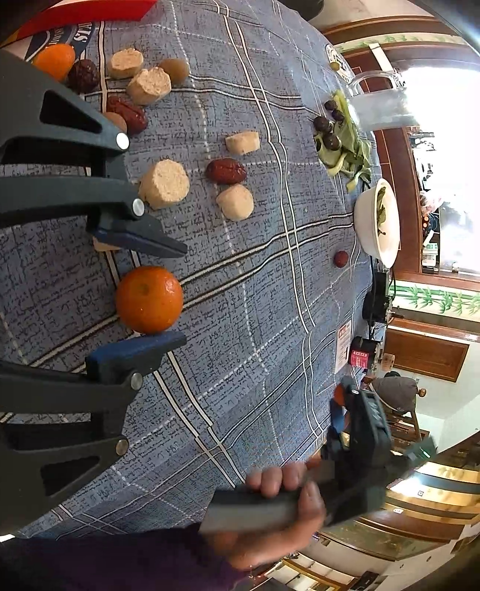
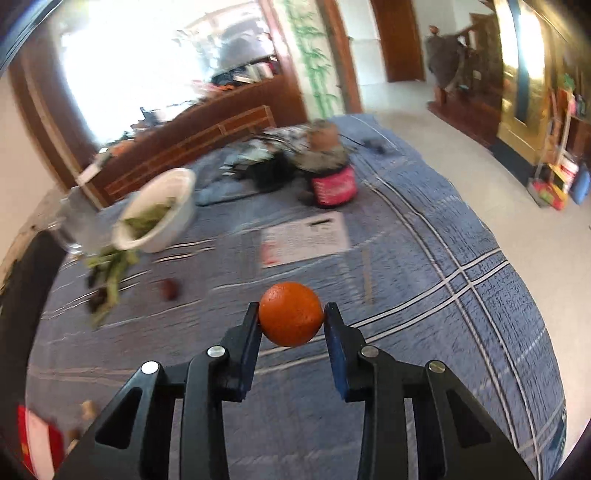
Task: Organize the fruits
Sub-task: 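Carry the orange to the white tray and open the right tool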
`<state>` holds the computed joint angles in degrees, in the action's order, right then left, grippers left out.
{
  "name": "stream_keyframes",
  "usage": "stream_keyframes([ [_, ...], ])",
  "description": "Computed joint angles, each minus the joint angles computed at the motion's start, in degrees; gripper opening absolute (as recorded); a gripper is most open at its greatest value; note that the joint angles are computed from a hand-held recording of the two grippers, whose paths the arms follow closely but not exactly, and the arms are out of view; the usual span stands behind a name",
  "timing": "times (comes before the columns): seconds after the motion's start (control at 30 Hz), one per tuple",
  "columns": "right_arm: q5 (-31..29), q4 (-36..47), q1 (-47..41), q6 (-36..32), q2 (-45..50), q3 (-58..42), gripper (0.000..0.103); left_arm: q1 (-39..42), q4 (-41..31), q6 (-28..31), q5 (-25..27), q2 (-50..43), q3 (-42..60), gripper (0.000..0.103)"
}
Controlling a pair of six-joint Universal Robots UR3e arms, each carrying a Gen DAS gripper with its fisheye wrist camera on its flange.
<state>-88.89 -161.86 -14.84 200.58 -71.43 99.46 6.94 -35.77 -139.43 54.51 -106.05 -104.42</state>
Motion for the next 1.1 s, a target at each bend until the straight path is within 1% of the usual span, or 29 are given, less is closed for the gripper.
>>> stream_keyframes([
  [0.1, 1.6, -0.8, 2.1, 0.2, -1.8, 0.2, 0.033, 0.0, 0.7, -0.2, 0.4, 0.2, -0.4, 0.041],
  [0.17, 3.0, -1.2, 3.7, -0.1, -2.7, 0.2, 0.033, 0.4, -0.2, -0.1, -0.1, 0.9, -0.7, 0.036],
  [0.27, 2.2, -1.1, 6.7, -1.4, -3.0, -1.1, 0.033, 0.2, 5.2, -1.1, 2.3, 2.7, -4.1, 0.036],
  [0.37, 2.2, -3.5, 9.7, -1.6, -5.0, 1.0, 0.033, 2.2, 4.4, -1.5, 1.3, 5.8, -6.2, 0.036],
  [0.43, 0.9, -6.5, 13.1, -1.8, -6.1, 3.3, 0.033, 4.7, 2.1, -0.3, 0.2, 9.9, -8.3, 0.036],
  [0.5, 0.2, -9.4, 16.3, -1.6, -6.7, 5.3, 0.033, 8.4, -1.7, 1.9, -1.1, 15.2, -10.7, 0.036],
  [0.6, -0.3, -12.4, 22.1, -1.5, -5.3, 5.8, 0.033, 17.1, -11.0, 8.7, -4.8, 24.2, -13.8, 0.036],
  [0.67, -1.3, -12.7, 26.7, -1.8, -2.6, 3.7, 0.033, 24.3, -18.2, 14.2, -6.7, 30.2, -15.2, 0.036],
  [0.7, -1.9, -12.7, 29.4, -1.8, -0.5, 1.7, 0.033, 29.6, -23.6, 18.2, -8.3, 33.3, -15.3, 0.036],
  [0.73, -1.9, -12.6, 31.8, -1.6, 1.7, -0.6, 0.033, 32.9, -25.5, 20.2, -8.9, 34.8, -15.4, 0.036],
  [0.83, 0.5, -11.4, 37.4, -1.1, 8.7, -9.2, 0.033, 43.1, -27.8, 24.1, -10.7, 38.5, -16.3, 0.036],
  [0.87, 0.7, -10.7, 38.9, -1.0, 10.7, -12.0, 0.033, 45.2, -27.0, 24.4, -11.1, 38.4, -16.4, 0.036],
  [0.9, 0.8, -9.1, 40.5, -1.1, 13.3, -16.0, 0.033, 47.3, -24.7, 24.4, -11.3, 38.2, -17.0, 0.036],
  [1.0, 1.2, -2.5, 44.6, -2.0, 21.1, -28.4, 0.033, 51.2, -14.5, 21.4, -10.7, 34.9, -18.8, 0.036],
  [1.1, 1.6, 4.2, 47.4, -2.6, 28.1, -39.6, 0.033, 51.3, -2.6, 16.0, -7.5, 28.2, -18.8, 0.037],
])
